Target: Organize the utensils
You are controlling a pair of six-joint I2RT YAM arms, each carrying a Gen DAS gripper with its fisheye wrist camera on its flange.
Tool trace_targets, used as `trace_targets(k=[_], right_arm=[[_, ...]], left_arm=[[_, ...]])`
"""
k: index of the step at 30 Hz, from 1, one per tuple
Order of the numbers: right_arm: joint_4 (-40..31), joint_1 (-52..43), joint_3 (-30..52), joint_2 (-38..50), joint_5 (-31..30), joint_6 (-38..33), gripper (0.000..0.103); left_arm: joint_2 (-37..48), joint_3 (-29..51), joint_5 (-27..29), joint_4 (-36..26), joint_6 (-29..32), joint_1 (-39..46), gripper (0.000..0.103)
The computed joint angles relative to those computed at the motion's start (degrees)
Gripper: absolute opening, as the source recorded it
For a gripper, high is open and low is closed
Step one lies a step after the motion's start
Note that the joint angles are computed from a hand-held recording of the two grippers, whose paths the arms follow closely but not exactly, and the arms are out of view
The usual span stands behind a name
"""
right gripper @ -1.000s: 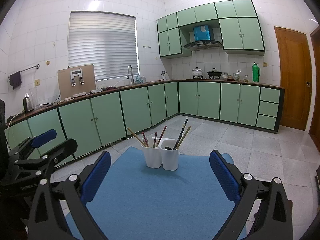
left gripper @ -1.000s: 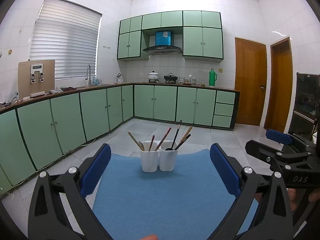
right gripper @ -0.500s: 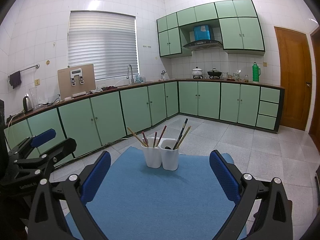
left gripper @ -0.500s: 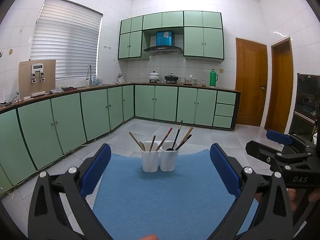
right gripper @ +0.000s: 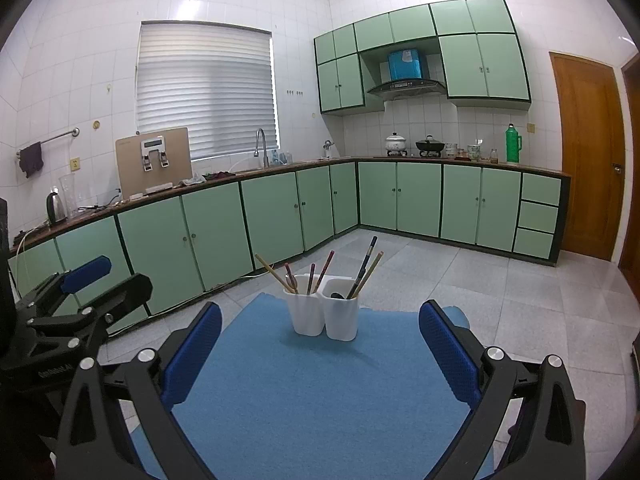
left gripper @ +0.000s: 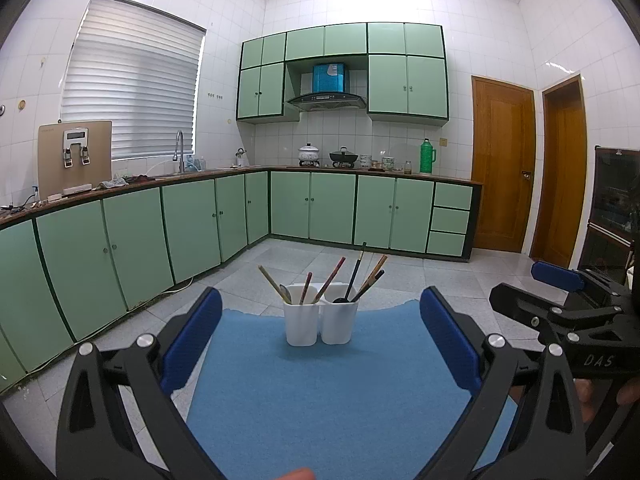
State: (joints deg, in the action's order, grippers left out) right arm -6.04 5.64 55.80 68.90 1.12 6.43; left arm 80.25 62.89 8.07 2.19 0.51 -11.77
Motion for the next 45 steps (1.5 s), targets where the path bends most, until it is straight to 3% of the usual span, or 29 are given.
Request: trace_targets(k=[45], right_arm=[[1.04,0.54,-0.54,1.06,0.41,0.21,0.097]], left_arm=[[0.16,0.37,0.49,-0.40,0.07,0.67,0.096]])
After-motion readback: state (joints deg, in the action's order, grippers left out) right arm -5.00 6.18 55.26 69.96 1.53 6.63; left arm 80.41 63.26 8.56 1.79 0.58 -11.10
